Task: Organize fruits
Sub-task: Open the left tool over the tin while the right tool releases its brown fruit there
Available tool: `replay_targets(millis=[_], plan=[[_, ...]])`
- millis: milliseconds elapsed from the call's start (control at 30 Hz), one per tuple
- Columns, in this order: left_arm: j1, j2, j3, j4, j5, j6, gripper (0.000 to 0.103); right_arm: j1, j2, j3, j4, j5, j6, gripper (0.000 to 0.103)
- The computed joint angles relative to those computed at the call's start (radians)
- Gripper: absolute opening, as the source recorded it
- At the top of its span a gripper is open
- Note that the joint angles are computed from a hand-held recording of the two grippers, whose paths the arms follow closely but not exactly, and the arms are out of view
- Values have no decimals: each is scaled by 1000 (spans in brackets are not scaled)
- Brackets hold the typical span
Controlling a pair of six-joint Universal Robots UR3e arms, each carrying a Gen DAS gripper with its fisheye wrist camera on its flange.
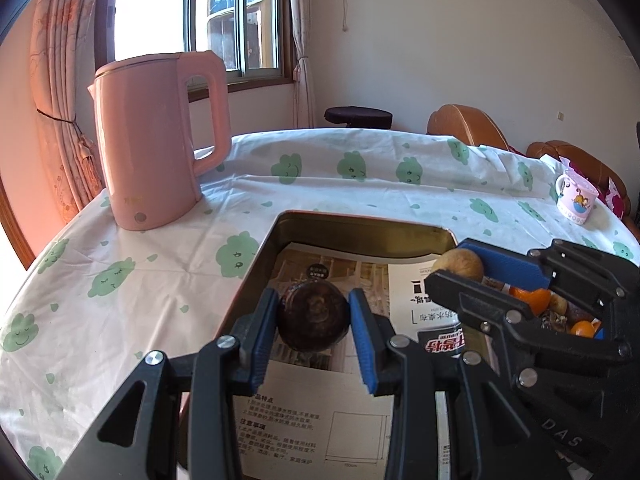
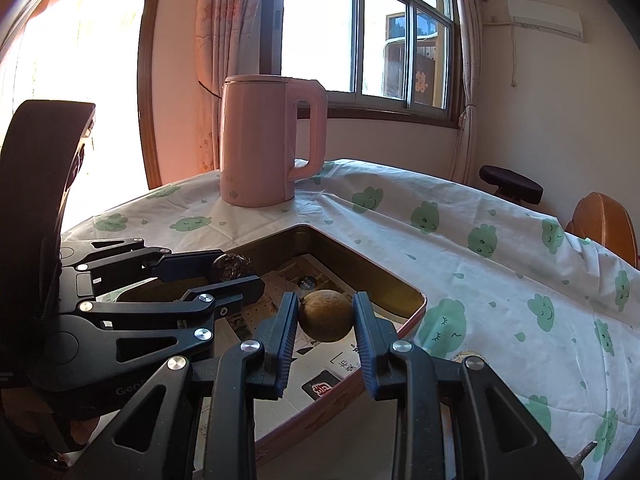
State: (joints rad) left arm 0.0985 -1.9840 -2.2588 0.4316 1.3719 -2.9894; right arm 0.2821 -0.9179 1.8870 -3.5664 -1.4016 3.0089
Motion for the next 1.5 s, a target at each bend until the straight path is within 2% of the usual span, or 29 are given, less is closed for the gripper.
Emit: replay_targets(millis=[700, 833, 1067, 1167, 1300, 1400, 1500], plan=[[-12, -13, 50, -79, 41, -6, 38, 20, 13, -65, 114, -47, -8, 30], [-22, -18, 50, -65, 71, -16, 39, 16, 14, -71, 127, -48, 1, 35], [-35, -22, 20, 24, 125, -43, 53, -6, 7, -46, 94, -41, 43, 52], [-41, -25, -5, 95, 157, -62, 66, -7, 4, -20, 37, -52, 57, 57], [-8, -18, -78, 222, 98, -82, 82, -23, -8, 49, -79, -46, 81, 72], [-3, -11, -130, 302, 59, -98, 90, -26, -46, 127, -139, -74, 52, 74], [-24, -1, -170, 356, 56, -109, 90, -61, -127, 279, -234, -79, 10, 74]])
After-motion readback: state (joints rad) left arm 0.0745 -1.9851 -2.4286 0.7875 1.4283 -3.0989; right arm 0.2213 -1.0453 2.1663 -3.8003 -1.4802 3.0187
